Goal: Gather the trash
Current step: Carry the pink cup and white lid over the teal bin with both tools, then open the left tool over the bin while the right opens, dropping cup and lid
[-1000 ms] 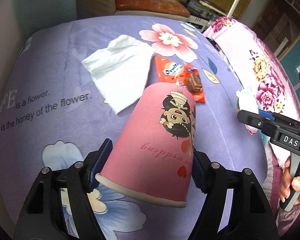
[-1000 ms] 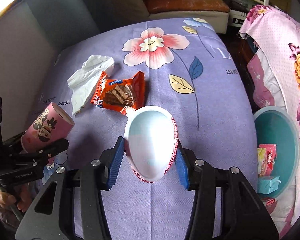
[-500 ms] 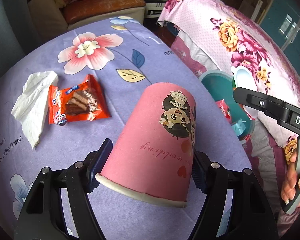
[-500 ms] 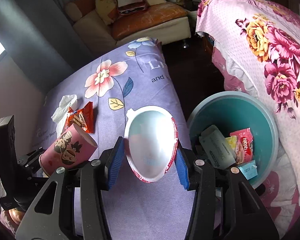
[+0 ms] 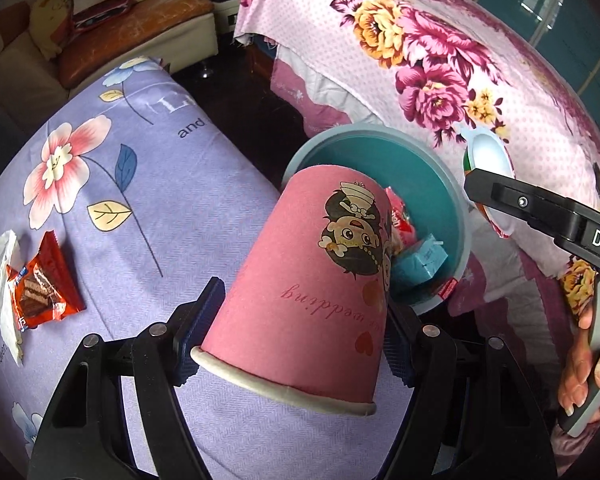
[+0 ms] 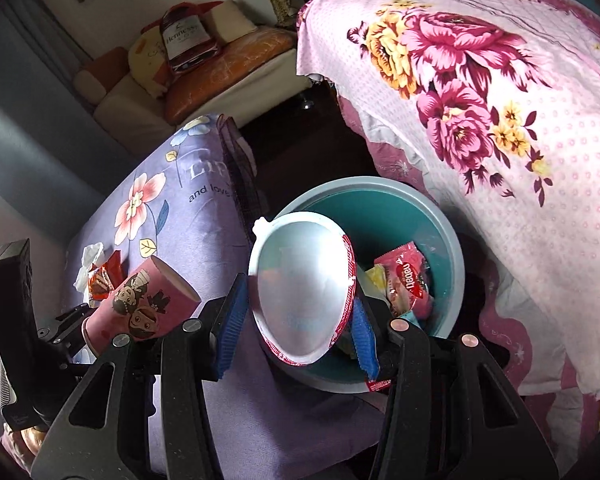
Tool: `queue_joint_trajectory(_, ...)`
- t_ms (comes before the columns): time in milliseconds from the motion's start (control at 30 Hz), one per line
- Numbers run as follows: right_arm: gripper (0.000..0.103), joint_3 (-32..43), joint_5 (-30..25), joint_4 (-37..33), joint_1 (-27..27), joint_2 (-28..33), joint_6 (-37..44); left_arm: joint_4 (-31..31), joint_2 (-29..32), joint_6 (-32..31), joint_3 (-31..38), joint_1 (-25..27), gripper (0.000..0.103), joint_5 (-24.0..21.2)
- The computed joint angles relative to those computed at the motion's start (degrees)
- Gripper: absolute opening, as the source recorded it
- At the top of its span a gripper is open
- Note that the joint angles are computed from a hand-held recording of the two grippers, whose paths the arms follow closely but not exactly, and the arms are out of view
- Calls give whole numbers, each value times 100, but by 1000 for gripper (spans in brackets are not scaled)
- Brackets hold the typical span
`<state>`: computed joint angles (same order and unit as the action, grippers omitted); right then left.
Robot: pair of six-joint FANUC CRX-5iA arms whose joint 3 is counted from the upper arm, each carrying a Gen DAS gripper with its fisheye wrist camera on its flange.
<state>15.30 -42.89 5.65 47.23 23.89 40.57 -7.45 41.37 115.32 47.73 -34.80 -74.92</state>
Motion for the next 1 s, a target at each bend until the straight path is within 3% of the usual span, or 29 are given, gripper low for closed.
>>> queue_joint_trajectory(433, 46, -447, 159, -63, -287, -201, -180, 91, 1277, -372, 1984, -109, 76, -924)
queue_joint_trajectory(600, 46, -340, 59, -89, -320, -126, -146, 111, 1516, -407, 2378, -104, 78, -1079)
queue_joint_trajectory(733, 46, -216, -33, -116, -326, -42, -97, 83, 1582, -396, 2460, -99, 83, -1158)
queue_joint_trajectory(1000, 46, 110, -264, -184, -287, 171, 31, 268, 1099, -262, 1537, 16, 86, -631)
